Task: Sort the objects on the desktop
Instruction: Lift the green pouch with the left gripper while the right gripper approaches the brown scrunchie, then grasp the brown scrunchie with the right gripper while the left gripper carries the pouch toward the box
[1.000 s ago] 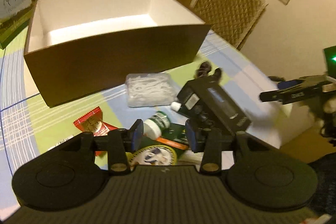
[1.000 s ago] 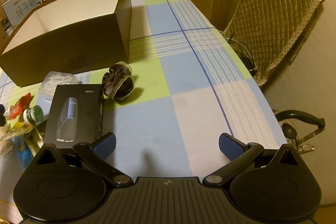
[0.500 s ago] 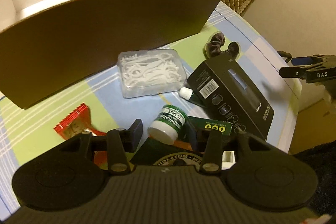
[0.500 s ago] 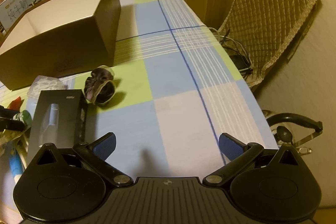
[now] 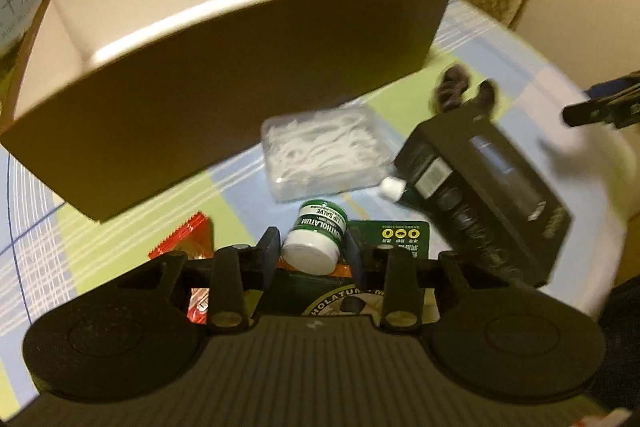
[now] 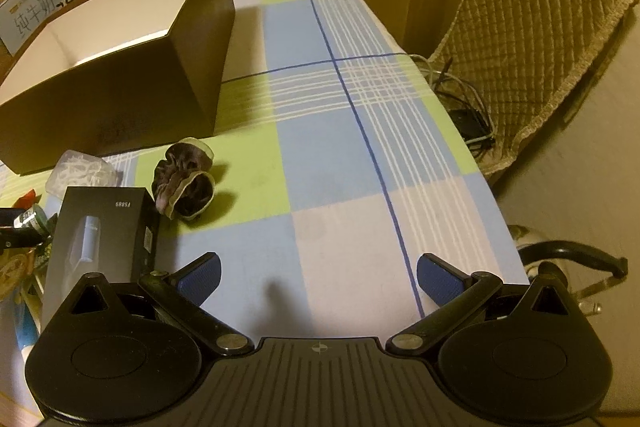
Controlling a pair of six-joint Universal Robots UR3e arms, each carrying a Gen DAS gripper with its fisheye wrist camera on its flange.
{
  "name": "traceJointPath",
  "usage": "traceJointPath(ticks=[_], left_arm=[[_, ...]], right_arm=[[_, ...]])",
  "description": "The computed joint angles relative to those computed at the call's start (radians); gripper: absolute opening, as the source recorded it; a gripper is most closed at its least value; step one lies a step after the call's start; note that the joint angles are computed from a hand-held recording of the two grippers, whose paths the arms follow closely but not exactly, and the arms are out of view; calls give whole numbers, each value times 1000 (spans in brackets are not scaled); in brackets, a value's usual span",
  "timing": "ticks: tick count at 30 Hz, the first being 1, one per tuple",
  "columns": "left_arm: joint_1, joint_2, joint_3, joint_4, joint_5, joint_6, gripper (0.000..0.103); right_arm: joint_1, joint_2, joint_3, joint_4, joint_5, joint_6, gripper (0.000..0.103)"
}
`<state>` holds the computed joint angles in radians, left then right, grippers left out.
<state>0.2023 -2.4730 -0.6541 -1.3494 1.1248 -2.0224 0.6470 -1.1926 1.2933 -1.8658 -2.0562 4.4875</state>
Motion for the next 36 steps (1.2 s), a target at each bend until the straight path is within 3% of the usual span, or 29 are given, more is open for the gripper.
traceJointPath(ticks=[7, 15, 24, 27, 30, 36], left_arm=[[-29, -71, 94, -25, 20, -87, 30], [-24, 44, -107, 134, 11, -124, 29], [7, 163, -257, 304, -8, -256, 29], [7, 182, -279, 346, -3, -300, 29], [8, 197, -293, 380, 3, -344, 29], [13, 200, -289, 424, 9, -408, 29]], right_arm=[[-31, -18, 46, -77, 13, -79, 101], [-62, -64, 150, -220, 29, -145, 101], [-130, -4, 165, -489, 100, -375, 100], [-170, 16, 172, -574, 157, -449, 83], [-210, 45, 152, -615, 218, -521, 72], [-242, 149, 34, -578, 277, -651, 59]])
